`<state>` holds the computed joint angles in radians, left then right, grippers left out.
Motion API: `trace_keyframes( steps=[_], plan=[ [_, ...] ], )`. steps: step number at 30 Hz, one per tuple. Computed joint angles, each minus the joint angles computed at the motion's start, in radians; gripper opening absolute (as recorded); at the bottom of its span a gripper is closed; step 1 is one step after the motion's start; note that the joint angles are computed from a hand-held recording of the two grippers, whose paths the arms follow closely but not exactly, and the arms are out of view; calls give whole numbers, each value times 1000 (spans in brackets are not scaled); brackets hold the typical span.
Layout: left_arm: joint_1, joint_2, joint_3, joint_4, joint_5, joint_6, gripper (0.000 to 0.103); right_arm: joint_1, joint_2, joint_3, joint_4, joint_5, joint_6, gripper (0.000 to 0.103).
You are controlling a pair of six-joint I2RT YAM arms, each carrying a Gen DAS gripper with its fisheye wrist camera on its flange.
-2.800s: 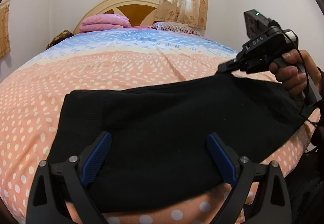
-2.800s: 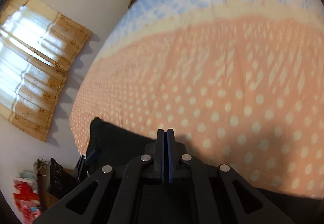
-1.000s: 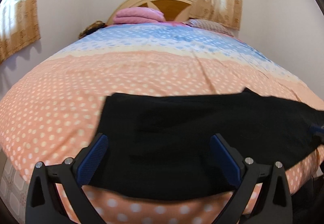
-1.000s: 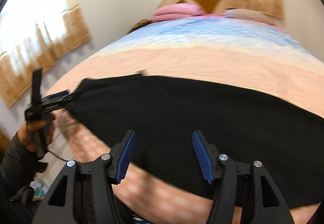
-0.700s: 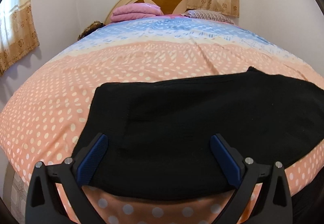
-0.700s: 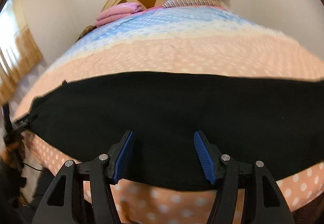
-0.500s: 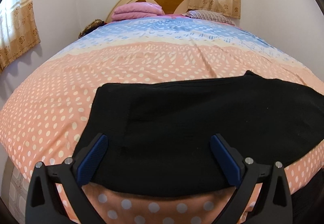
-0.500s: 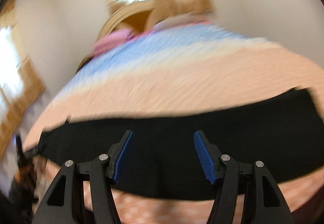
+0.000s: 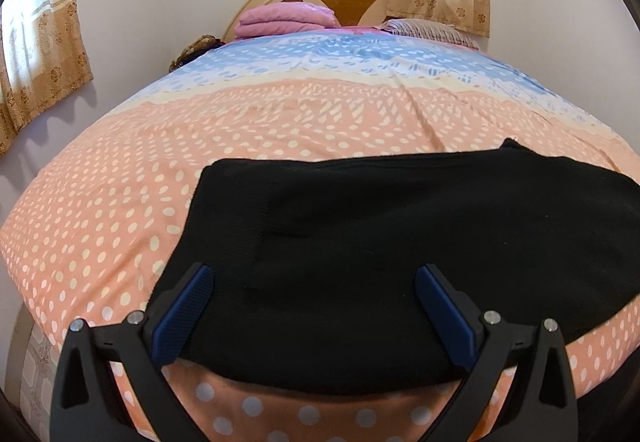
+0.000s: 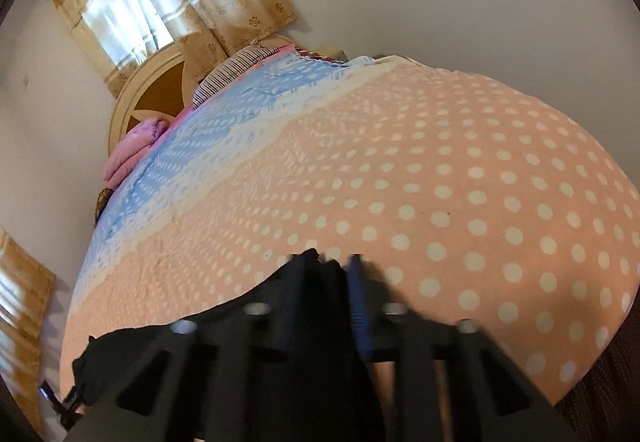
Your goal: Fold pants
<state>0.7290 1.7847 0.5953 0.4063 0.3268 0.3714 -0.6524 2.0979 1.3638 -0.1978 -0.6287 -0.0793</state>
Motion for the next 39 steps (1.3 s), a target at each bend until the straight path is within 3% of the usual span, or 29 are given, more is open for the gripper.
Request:
trace_keyframes(
  steps=[1, 4, 15, 17, 18, 19, 27, 34, 36, 39],
  plan=[
    [1, 7, 1, 13, -10, -1, 103, 6, -7, -20, 22, -1, 7, 9],
    [9, 42, 24, 40, -25, -18, 103, 37, -27, -61, 80, 19, 45, 4],
    [12, 62, 32, 74, -34, -37, 103, 34, 31, -20, 116, 43, 69, 5],
    [12, 60, 31, 70, -34, -39, 103, 11, -2, -59, 130, 47, 75, 24],
    [13, 55, 28, 68, -33, -44, 103, -8, -38, -106, 157, 35, 67, 49],
    [14, 48, 24, 66, -31, -49, 103, -23, -62, -139, 174, 23, 60, 57],
    [-4, -55, -36, 38, 12, -68, 103, -149, -248, -407, 168, -117, -24, 57],
    [-25, 23, 14, 13, -28, -59, 103, -157, -219, -446, 209, -138, -65, 57],
    [-22, 14, -14, 64, -37, -45, 103, -144, -209, -437, 186, -166, -97, 57],
    [-21, 7, -8, 42, -33, -57, 103, -115, -213, -467, 264, -117, -98, 52]
  ],
)
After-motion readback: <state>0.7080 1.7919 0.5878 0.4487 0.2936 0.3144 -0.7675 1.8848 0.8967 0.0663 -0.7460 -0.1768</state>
